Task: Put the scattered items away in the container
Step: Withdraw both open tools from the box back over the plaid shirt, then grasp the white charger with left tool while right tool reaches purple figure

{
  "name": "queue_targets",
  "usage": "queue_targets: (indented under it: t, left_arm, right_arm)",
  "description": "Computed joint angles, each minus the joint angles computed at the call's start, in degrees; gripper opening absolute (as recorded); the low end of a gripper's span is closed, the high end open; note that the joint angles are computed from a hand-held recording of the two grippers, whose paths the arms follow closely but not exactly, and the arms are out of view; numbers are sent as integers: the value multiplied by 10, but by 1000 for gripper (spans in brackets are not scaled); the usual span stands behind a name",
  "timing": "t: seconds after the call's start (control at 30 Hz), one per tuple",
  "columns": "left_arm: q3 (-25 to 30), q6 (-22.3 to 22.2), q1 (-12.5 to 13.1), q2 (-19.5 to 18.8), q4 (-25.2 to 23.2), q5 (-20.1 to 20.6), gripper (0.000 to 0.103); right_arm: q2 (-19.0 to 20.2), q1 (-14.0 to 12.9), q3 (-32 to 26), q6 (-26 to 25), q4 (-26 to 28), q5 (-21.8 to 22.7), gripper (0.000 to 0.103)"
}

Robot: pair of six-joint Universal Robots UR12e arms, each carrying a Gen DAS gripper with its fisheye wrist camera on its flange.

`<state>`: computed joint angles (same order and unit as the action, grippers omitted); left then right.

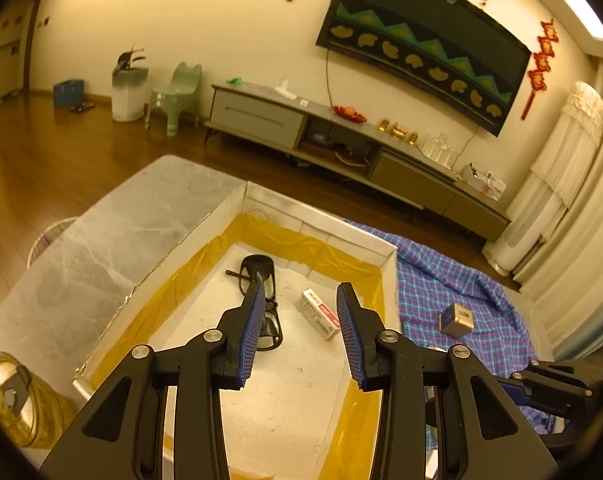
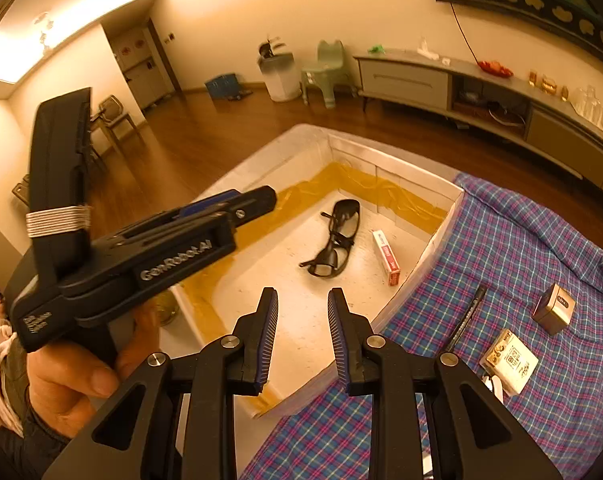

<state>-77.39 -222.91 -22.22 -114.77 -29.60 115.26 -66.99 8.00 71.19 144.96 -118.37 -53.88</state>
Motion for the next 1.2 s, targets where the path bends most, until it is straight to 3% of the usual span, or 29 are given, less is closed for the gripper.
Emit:
queue_targets:
  t: [0.27, 0.43, 0.67, 0.77, 0.87, 0.93, 1.2]
  left_arm:
    - [-25, 32, -26, 10, 56, -1, 39]
    - [-23, 73, -53, 5, 67, 34, 39]
    - [-22, 104, -68, -3, 101, -14, 39]
    - [-19, 121, -69, -8, 108, -70, 39]
    - [-5, 134, -69, -19, 82, -127, 39]
    - [12, 146, -73, -30, 46, -144, 39]
    - [63, 181, -85, -69, -63, -159, 39]
  right_arm:
    - [-45, -27, 71, -7, -60, 53, 28]
    - [-63, -48, 107, 8, -86, 80, 28]
    - [-87, -79, 152, 32, -122, 94, 28]
    - [-93, -92, 168, 47, -140, 87, 28]
    - [-97, -104, 181, 69, -153, 72, 28]
    - [-96, -110, 189, 81, -151, 66, 28]
    - [-92, -129, 227, 119, -130, 37, 28]
